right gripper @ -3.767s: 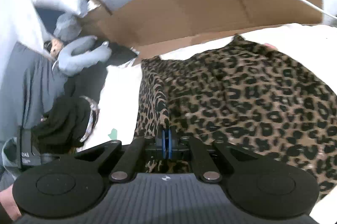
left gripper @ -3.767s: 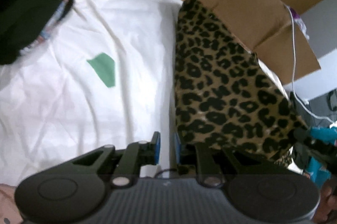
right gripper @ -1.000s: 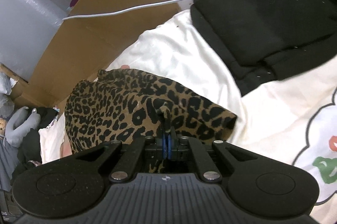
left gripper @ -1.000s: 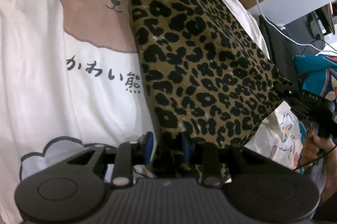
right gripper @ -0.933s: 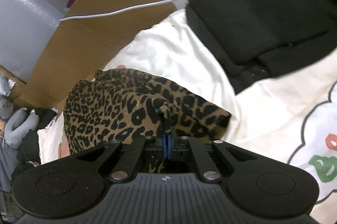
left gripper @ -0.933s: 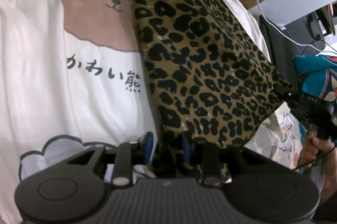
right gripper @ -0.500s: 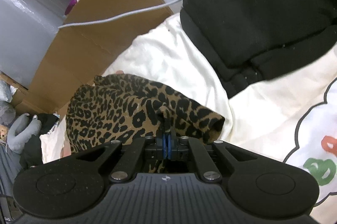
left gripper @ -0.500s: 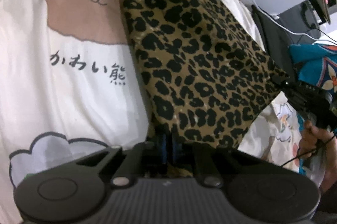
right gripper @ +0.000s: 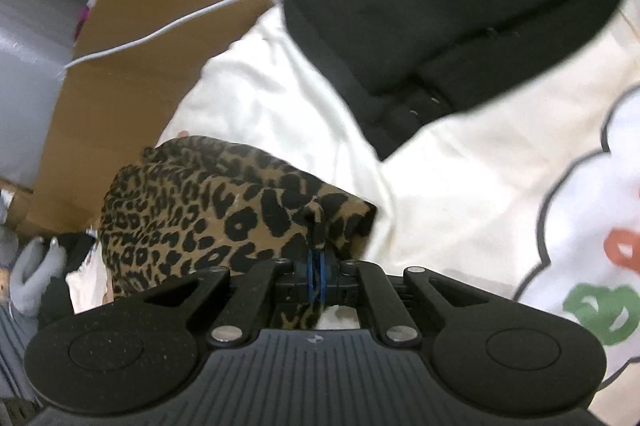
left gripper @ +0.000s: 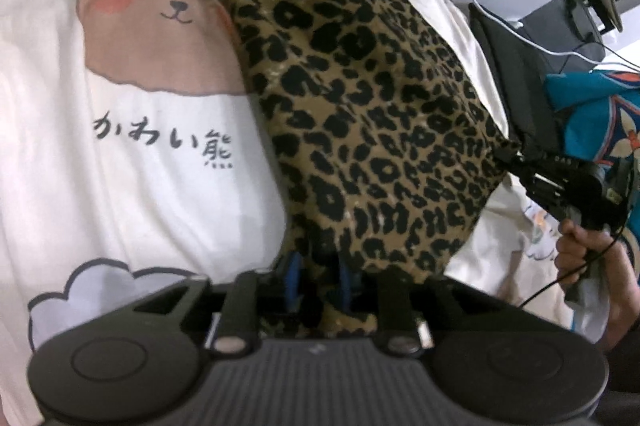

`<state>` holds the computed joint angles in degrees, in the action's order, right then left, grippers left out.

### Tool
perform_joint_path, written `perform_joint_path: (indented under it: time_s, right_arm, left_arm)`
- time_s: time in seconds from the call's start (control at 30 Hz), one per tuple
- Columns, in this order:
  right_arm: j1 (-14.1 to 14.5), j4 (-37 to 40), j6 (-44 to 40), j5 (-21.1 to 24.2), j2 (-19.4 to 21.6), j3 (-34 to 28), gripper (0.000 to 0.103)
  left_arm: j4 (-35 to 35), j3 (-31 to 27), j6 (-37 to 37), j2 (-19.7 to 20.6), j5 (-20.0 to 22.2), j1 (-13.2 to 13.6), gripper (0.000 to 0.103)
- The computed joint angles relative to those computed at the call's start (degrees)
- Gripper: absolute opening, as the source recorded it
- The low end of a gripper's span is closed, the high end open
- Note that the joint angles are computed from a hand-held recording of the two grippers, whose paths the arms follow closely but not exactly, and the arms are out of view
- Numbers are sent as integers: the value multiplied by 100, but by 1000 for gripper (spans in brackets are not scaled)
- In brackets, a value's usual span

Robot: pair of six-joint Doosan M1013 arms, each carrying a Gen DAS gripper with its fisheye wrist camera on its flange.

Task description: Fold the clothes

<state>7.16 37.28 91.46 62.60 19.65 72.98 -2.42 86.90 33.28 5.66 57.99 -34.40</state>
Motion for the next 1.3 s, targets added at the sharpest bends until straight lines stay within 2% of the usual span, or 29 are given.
perform_joint_path:
  time_s: [0.23,0.4,0.63,0.73,0.87,1.03,1.3]
  right_arm:
    - [-1,129,-233,-192,-83,74,3]
    - [29,104,-362,-533,-189,133,1]
    - [9,-238,-163,-294,-69,44,1]
    - [9,-249,-155,-310,-95,54,2]
    - [-19,-427,82,-297,-141,64,11]
    - [-94,-148,-201,-484,-247,228,11]
    - [-118,-31,-212,-589,-253,283,11]
  left_arm:
    - [69,61,-15,-57,38,1,33]
    - [402,-148,-94,27,62,-23,26]
    - [733,-371,82,69,151,180,26]
    - [836,-743,312,265,397,286,26]
    - [969,-1404,644,629,676,407,26]
    - [1123,-2303,976,1163,1003,504,26]
    - [1373,-3687,915,2076,1615,670,26]
